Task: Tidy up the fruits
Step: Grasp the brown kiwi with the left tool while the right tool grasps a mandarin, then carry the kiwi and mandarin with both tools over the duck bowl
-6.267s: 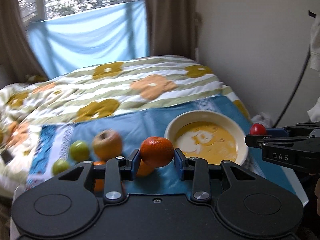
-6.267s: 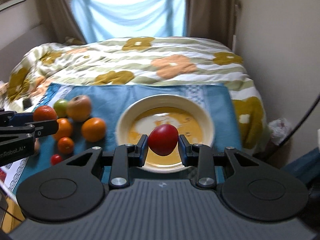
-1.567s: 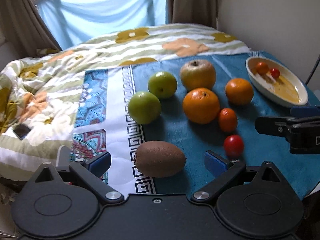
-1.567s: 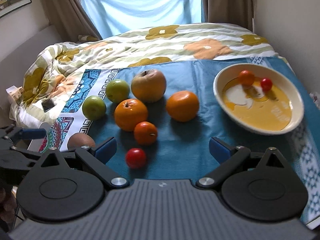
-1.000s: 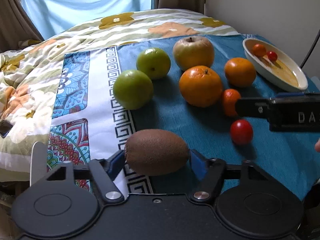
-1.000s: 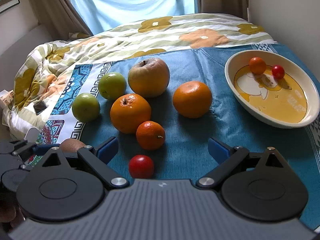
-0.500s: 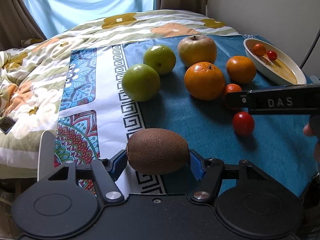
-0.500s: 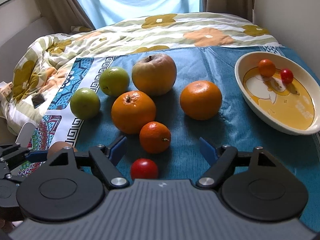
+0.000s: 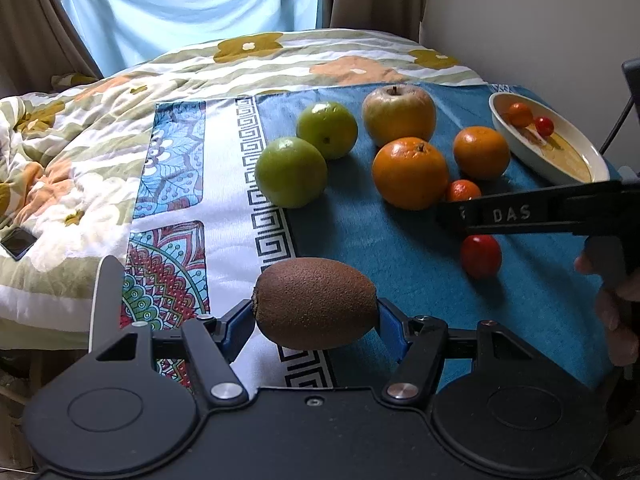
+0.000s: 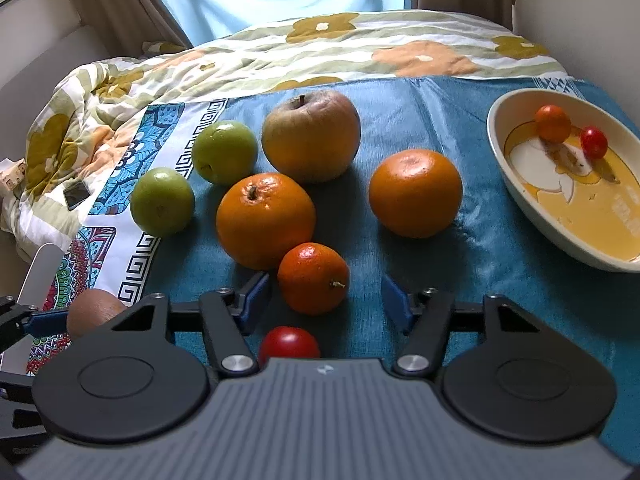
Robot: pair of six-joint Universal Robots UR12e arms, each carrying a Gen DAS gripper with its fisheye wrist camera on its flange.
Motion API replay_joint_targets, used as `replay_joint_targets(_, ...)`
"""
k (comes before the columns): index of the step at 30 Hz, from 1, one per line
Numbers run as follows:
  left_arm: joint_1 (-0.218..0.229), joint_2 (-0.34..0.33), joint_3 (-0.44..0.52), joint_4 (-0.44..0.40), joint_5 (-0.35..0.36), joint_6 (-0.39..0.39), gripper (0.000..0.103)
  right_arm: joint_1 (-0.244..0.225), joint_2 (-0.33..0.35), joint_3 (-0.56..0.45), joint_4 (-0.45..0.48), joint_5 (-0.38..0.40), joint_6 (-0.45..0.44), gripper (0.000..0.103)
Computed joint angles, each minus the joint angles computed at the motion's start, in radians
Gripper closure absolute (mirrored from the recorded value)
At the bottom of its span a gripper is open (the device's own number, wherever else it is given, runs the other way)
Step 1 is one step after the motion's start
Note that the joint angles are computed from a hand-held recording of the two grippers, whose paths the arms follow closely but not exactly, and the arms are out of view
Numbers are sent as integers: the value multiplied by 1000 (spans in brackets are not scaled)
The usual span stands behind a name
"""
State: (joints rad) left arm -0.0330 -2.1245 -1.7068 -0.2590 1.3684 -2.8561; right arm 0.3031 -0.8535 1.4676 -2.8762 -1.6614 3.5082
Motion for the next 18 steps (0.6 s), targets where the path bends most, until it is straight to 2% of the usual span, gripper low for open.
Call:
replay_joint_targets(1,0,1,0,2,-1,0,34,-1,0,0,-2,0,-5,34)
replay_joint_targets(2,0,1,-1,4,0,0,34,-2,1,2,-8,7,-10,39)
replay_joint_targets(3,-1,2,-1,6,0,0,34,-6,0,6,-22,28,-16,49)
replay_joint_targets(4,-1,3,-2,6,-2,-1,34,-7,-2,9,-30,35,-17,51)
replay_joint_targets(11,-2,20,-8,18,-17,-2,34,-4,-20,24,-36,10,-18,51)
replay_joint_targets(18,-9,45,-14,40,-48,-7,34,-5,-68,69,-70,-31,12,52)
